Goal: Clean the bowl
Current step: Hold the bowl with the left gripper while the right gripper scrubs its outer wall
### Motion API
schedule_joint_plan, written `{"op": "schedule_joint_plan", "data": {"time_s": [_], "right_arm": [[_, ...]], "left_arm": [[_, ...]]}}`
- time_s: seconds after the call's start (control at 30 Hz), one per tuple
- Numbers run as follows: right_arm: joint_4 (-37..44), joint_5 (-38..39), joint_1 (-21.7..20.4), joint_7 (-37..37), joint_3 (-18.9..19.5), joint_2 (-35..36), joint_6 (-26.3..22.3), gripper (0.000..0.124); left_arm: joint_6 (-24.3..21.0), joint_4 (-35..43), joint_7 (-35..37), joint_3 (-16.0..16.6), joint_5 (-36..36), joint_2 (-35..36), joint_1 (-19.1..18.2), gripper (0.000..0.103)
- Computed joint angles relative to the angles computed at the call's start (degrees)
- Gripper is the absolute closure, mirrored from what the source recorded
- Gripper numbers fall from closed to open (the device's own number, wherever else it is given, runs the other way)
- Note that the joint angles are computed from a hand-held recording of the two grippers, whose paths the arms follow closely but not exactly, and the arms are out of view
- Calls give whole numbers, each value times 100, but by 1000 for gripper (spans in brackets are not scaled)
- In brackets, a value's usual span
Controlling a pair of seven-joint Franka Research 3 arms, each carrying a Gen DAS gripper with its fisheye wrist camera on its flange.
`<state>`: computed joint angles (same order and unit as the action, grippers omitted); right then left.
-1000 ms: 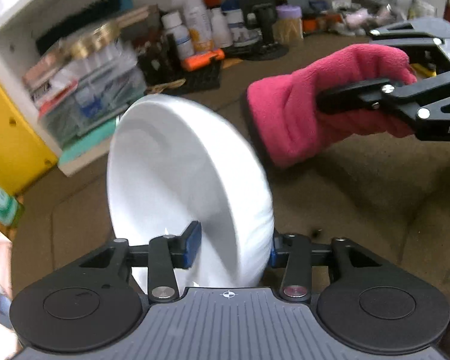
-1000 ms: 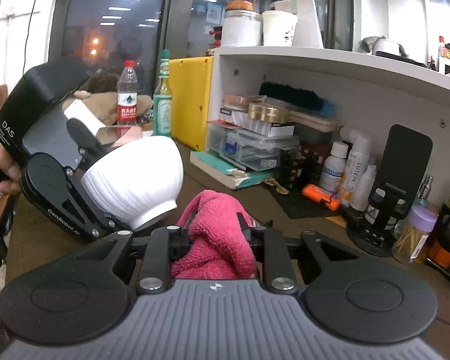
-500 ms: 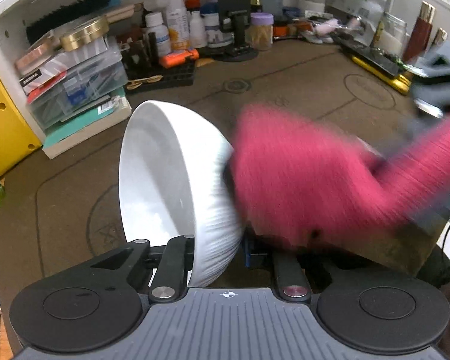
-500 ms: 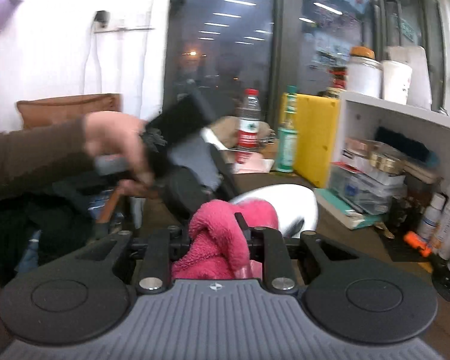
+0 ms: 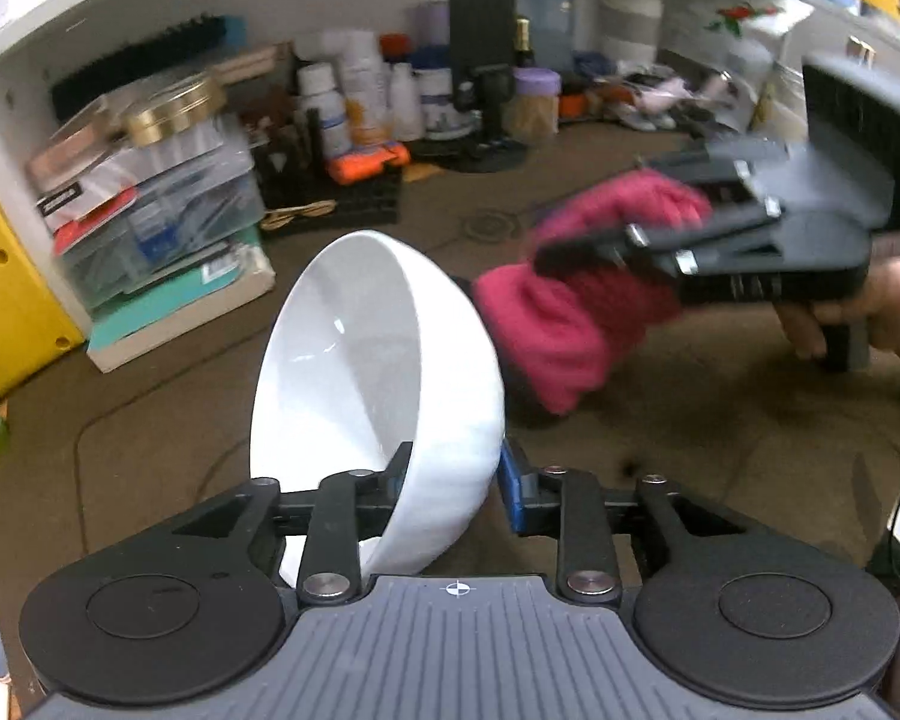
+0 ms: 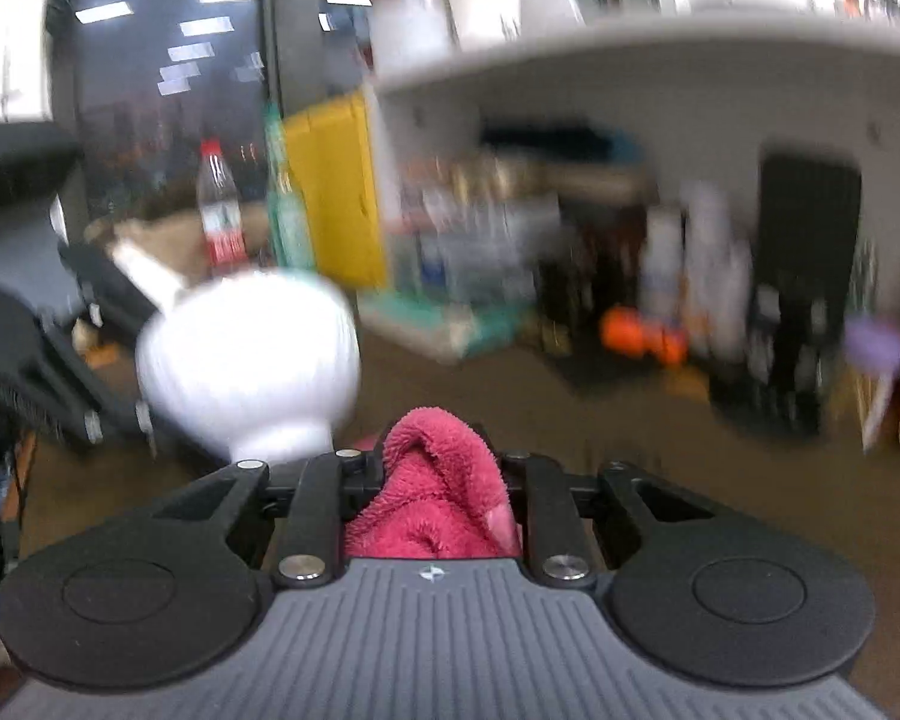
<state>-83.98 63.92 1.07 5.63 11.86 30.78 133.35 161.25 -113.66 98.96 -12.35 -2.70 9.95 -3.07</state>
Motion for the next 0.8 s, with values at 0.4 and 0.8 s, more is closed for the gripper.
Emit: {"op": "schedule_joint_plan", "data": {"time_s": [0.4,0.8], "right_arm": [[-811,-1052,466,-668,-181,-489,812,31],[-1192,1012,91,-2268,297,-839,1848,99]], "left_arm": [[-186,89,-688,129,875,165,-110,64],[-184,302,-853,133,1076,291,-223,74]]}}
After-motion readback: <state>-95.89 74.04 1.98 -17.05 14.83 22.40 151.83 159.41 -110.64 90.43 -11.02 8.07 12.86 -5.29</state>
